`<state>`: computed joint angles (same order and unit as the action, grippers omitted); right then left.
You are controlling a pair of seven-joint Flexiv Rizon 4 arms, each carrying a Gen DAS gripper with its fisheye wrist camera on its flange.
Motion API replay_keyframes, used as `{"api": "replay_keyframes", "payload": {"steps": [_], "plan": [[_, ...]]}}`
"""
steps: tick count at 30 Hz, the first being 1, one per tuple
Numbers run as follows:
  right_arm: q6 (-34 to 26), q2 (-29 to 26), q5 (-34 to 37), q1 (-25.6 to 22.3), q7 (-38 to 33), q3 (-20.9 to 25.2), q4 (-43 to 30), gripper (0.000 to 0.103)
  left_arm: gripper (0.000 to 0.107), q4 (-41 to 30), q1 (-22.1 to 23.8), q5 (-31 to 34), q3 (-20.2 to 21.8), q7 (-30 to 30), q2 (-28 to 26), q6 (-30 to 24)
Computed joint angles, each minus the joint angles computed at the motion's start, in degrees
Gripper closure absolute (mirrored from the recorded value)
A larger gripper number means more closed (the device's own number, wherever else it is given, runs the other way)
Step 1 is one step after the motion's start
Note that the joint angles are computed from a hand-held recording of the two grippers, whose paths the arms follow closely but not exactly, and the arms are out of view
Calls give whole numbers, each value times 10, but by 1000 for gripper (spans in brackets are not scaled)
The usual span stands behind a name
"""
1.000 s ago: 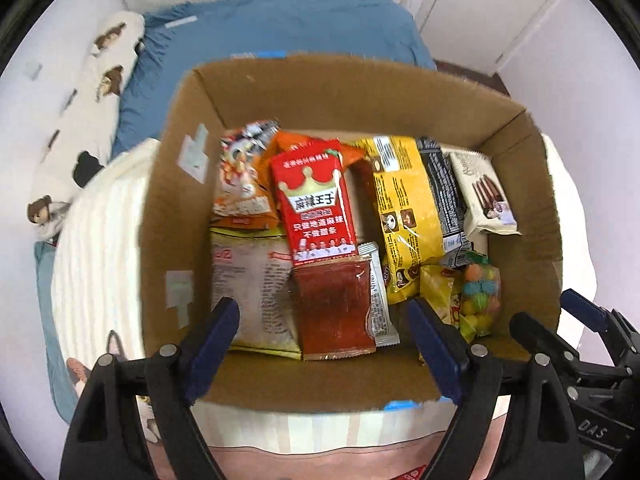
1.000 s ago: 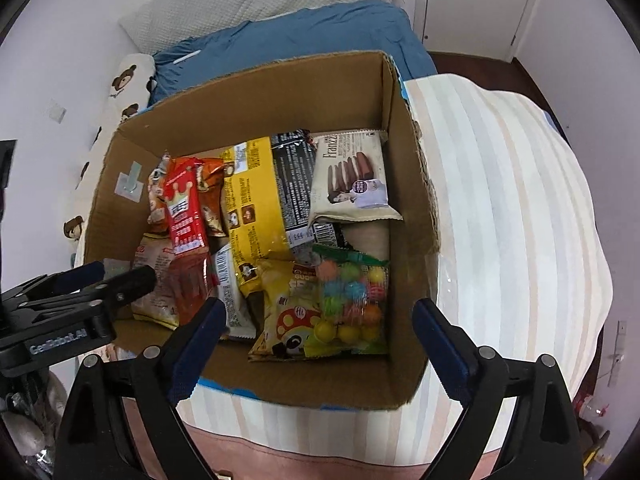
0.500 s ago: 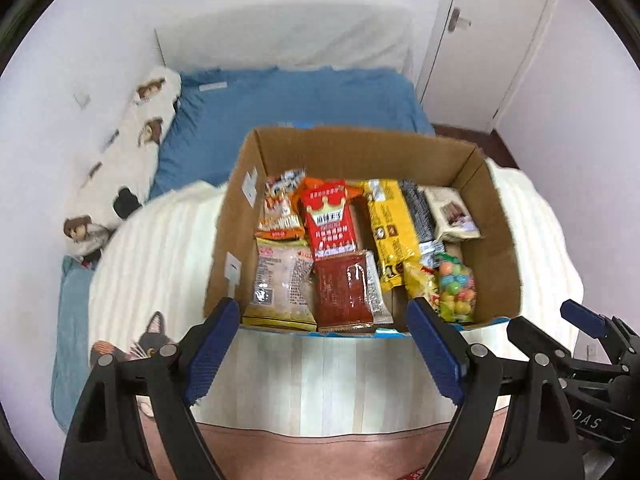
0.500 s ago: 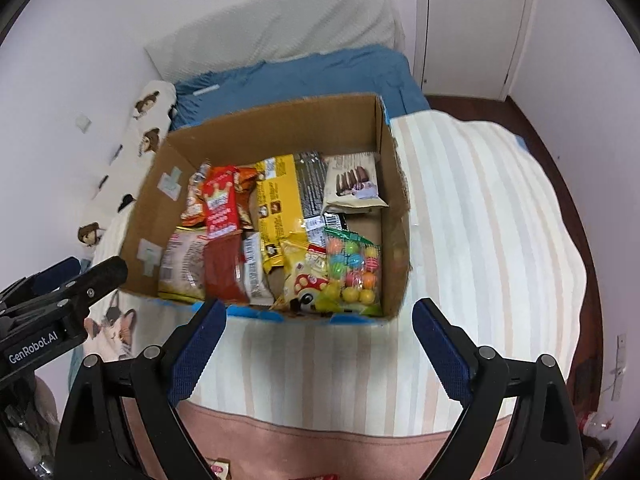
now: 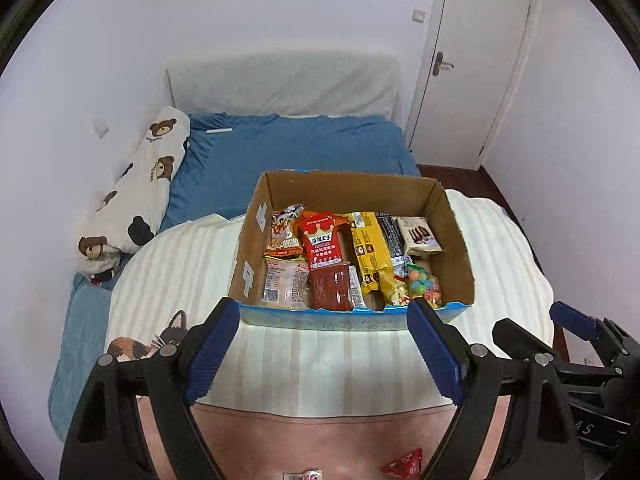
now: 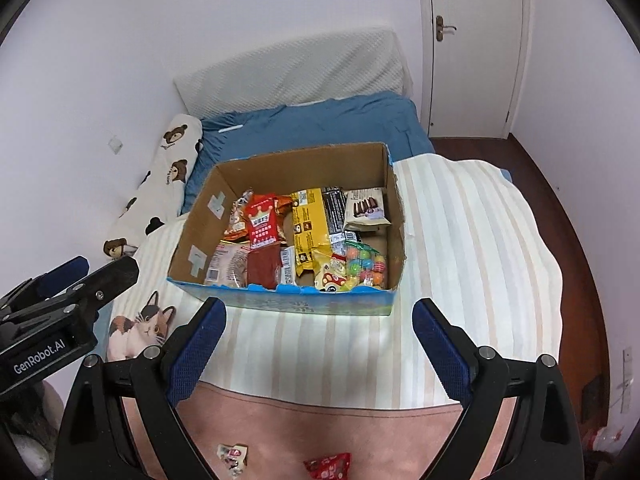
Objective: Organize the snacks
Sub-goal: 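Move both tools back from the box toward the last two wrappers, then grasp the red wrapper with the right tool while the left tool grasps the small white wrapper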
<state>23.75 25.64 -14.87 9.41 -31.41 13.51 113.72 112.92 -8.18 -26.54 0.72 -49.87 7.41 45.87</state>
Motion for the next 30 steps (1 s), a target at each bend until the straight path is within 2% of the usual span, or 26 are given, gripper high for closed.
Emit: {"api": "replay_keyframes", "payload": {"steps": [7, 12, 17, 22, 25, 30], "plan": [[2, 28, 1, 2, 22, 16, 6, 7, 21, 25, -6, -5, 9, 4, 34, 12], [-7, 55, 30, 11, 33, 19, 22, 4, 21, 46, 1, 7, 19, -5, 52, -19], [-5, 96, 130, 38, 45, 11, 82, 4, 21, 89, 22, 55, 29, -24, 62, -60], [-3, 120, 249, 70, 61, 3, 161, 4, 21, 131, 53, 144, 28, -55, 44, -90], [20, 126, 319, 88, 74, 1, 210, 4, 21, 150, 67, 179, 30, -72, 27, -118], [69, 119, 388, 109, 91, 7, 264, 4, 21, 175, 79, 207, 29, -93, -3, -150]]}}
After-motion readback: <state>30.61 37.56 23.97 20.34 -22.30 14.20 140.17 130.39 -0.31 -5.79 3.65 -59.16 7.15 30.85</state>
